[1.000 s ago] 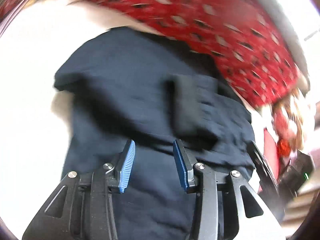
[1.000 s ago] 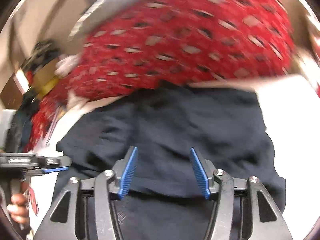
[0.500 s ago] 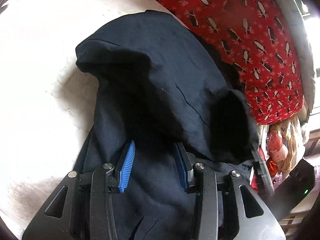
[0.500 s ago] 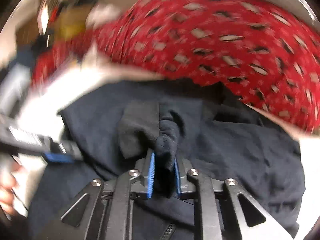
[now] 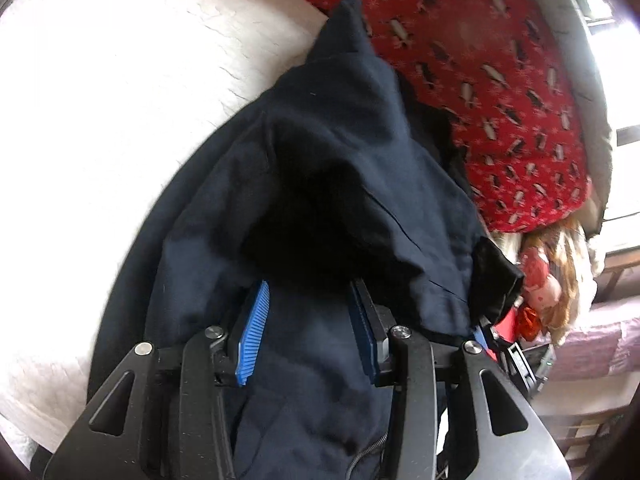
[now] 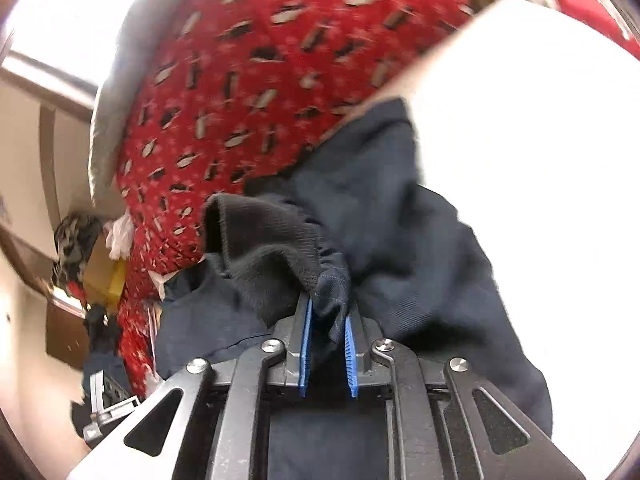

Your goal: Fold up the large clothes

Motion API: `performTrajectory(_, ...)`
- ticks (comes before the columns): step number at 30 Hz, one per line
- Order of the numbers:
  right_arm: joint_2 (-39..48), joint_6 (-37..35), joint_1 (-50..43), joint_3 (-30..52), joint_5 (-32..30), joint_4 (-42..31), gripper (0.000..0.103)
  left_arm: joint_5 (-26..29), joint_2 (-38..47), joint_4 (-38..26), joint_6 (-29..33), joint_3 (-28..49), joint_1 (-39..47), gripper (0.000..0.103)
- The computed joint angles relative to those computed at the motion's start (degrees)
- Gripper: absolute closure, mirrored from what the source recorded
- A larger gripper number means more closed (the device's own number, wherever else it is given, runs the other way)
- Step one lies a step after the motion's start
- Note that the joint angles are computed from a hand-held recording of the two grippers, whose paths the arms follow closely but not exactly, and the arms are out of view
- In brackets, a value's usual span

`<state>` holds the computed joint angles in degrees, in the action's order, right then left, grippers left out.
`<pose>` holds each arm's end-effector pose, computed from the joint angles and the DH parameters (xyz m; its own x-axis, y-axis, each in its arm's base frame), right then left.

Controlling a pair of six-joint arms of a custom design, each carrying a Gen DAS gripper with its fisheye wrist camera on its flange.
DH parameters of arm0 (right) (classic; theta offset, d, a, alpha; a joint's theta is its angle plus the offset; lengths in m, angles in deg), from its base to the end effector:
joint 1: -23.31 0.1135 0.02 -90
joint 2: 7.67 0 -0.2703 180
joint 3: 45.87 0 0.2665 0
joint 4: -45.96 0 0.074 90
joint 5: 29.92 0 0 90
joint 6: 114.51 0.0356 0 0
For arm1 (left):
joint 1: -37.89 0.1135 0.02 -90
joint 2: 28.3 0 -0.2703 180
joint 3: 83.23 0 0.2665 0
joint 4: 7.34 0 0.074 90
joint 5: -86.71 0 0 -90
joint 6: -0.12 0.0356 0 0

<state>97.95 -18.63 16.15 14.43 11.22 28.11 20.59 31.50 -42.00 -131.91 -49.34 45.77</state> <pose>0.3250 -0.0138 0.0974 -0.9069 0.1819 -0.3801 -0.1632 0.6801 0.7147 0.1764 0.0099 0.1379 -0.6888 -0.7134 -0.1289 -0.5244 0.6131 -0.5909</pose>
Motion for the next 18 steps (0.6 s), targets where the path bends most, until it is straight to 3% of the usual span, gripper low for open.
performTrajectory(3, -0.22, 3.21, -3.54, -1.89, -4.94, 3.64, 0.07, 1.05, -2.45, -0.19, 0.11, -0.33, 0.42, 0.061)
performTrajectory(5, -1.25, 8.03, -4.67, -4.03, -7.38, 9.46, 0.044, -0.14, -1.05, 0.39, 0.44, 0.42, 0.88, 0.053)
performTrajectory(8, -1.37, 9.49, -2.56, -2.77, -5.58, 9.98, 0.038, 0.44, 3.55, 3.4, 0.74, 1.32, 3.78, 0.053)
performTrajectory(10, -0.41, 6.44, 0.49, 0.72, 1.15, 5.59, 0.038, 0.23, 8.18, 5.68, 0.29, 2.56, 5.34, 0.053)
performTrajectory(12, 0.96, 4.81, 2.71, 4.6, 5.78, 1.31, 0.041, -2.04, 11.23, 6.12, 0.32, 4.09, 6.03, 0.056)
performTrajectory(13, 1.8, 3.82, 3.33, 7.75, 7.03, -2.79, 0.06, -3.44, 12.29, 5.53, 0.8, 5.07, 6.34, 0.077)
performTrajectory(14, 2.29, 2.41, 3.39, 10.41, 6.06, -6.25, 0.09, -3.37, 12.61, 4.91, 1.6, 5.64, 7.26, 0.087)
performTrajectory(16, 0.95, -0.77, 2.56, 13.33, 2.22, -10.77, 0.091, -3.57, 12.12, 3.9, 2.76, 6.45, 9.1, 0.096)
performTrajectory(18, -2.08, -3.05, 1.53, 13.2, -0.1, -11.73, 0.092, -7.76, 11.73, 2.54, 3.52, 7.41, 9.52, 0.098)
